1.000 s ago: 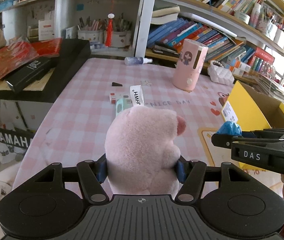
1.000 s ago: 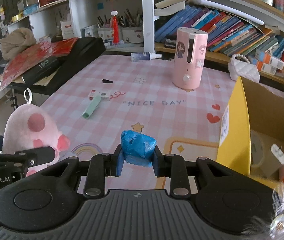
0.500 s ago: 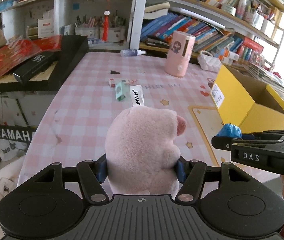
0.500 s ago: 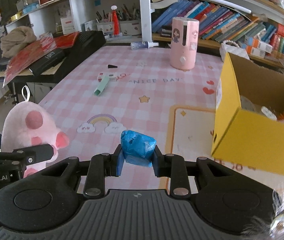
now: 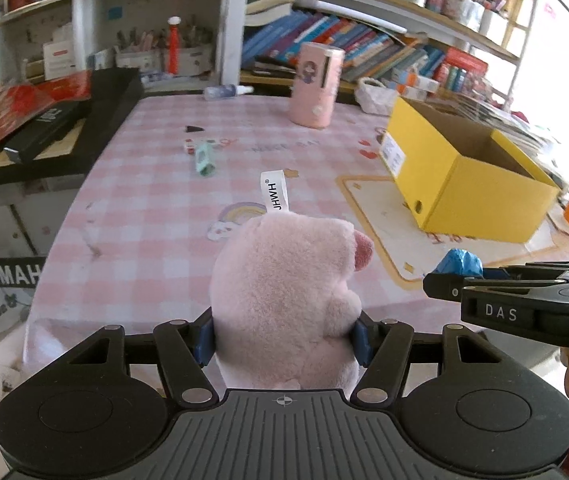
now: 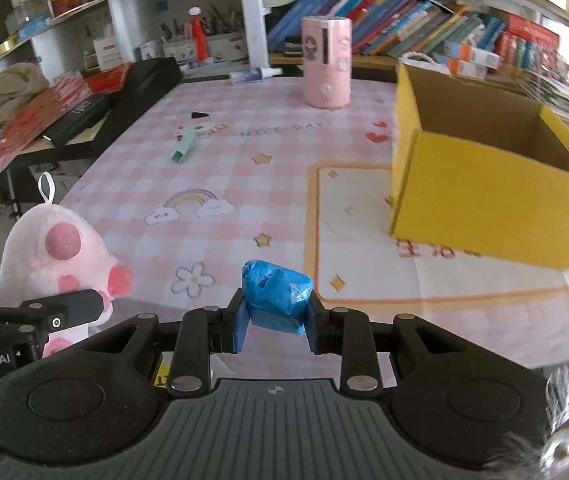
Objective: Organize objects
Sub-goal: 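Lift the pig and blue object and carry them toward the yellow box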
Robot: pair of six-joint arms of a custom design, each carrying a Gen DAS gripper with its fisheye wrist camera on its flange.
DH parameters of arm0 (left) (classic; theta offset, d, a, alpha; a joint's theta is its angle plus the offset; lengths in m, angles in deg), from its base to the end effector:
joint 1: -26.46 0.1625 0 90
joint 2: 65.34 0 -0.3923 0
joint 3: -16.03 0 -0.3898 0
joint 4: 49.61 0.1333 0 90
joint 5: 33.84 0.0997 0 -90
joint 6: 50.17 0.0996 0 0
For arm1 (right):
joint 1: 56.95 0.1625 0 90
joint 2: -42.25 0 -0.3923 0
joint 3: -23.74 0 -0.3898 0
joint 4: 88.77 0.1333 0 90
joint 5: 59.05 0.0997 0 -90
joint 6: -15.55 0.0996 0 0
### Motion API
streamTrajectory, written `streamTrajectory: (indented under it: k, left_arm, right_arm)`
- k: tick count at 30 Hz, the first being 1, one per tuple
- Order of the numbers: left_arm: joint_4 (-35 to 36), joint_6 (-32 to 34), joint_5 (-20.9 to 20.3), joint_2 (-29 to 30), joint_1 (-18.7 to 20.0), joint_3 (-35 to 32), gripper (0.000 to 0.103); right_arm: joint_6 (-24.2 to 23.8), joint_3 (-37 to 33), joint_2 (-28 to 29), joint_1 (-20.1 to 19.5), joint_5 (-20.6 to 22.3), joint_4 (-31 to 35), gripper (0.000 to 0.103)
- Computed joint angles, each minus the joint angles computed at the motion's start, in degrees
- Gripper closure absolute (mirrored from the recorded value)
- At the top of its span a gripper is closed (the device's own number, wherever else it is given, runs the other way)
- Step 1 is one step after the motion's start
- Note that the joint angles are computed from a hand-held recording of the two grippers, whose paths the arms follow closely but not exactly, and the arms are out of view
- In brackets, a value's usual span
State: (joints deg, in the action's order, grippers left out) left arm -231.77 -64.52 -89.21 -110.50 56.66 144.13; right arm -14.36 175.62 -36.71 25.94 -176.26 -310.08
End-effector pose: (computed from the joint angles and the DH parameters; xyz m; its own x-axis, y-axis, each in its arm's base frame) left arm -0.2814 -0.3835 -0.0111 -0.6887 0.5215 -0.5037 0.7044 0.6459 -0.2943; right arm 0.0478 -0.3257 0.2134 -0.7555 0.1710 0.6324 -0.3598 0.6984 -0.6187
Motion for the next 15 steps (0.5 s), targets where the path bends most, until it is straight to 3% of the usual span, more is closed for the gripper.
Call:
streamTrajectory:
  k: [15]
  left_arm:
    - [-0.5, 7.1, -8.4, 3.6, -1.1, -2.4, 0.041]
  right_arm:
    - [5.2, 7.2, -4.4, -4.3, -3.8, -8.2, 0.077]
